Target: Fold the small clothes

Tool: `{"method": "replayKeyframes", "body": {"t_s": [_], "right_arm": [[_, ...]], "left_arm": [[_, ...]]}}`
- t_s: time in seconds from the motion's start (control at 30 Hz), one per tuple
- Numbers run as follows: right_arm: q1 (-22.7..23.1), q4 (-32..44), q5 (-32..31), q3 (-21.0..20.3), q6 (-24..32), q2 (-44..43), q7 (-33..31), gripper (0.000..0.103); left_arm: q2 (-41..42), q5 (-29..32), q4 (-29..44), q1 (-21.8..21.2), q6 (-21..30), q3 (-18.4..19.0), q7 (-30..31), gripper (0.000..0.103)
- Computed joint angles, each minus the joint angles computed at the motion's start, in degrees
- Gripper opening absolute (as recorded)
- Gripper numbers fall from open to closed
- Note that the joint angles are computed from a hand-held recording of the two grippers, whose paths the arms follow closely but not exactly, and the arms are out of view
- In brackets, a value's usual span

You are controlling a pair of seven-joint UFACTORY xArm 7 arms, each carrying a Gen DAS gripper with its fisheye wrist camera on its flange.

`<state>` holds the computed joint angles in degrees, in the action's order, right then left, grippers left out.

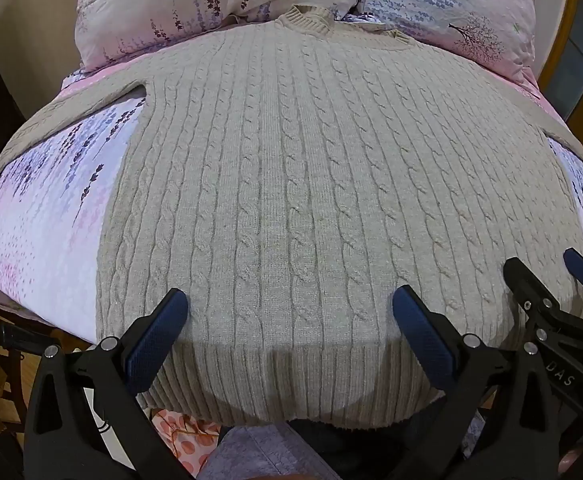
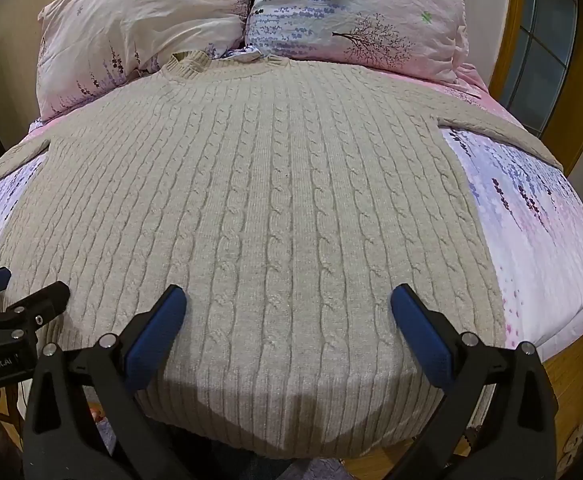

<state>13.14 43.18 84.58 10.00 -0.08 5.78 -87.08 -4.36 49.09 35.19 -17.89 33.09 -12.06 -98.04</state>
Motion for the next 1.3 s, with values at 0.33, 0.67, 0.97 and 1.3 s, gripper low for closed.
{"method": "replayKeyframes", "body": {"t_s": [0.33,0.67,0.97,1.3], "right_arm": [[-0.1,0.0,0.0,0.1,0.0,0.0,0.0,0.101],[0.0,0.0,0.5,0.0,0.0,-0.1,-0.5,0.101],[0.1,0.0,0.5,-0.1,0.1,-0.1,-0.5,0.101],[0.2,0.1,1.1,-0.2,0.1,-0.1,-1.0,0.101]], "left_arm": [[0.0,0.0,0.0,0.0,0.0,0.0,0.1,0.102],[0.0,0.0,0.0,0.0,0.0,0.0,0.1,0.102],[0.0,-0.2,0.1,0.1,-0.1,0.1,0.4,0.102],[0.0,0.0,0.0,0.0,0.0,0.0,0.0,0.102]]}}
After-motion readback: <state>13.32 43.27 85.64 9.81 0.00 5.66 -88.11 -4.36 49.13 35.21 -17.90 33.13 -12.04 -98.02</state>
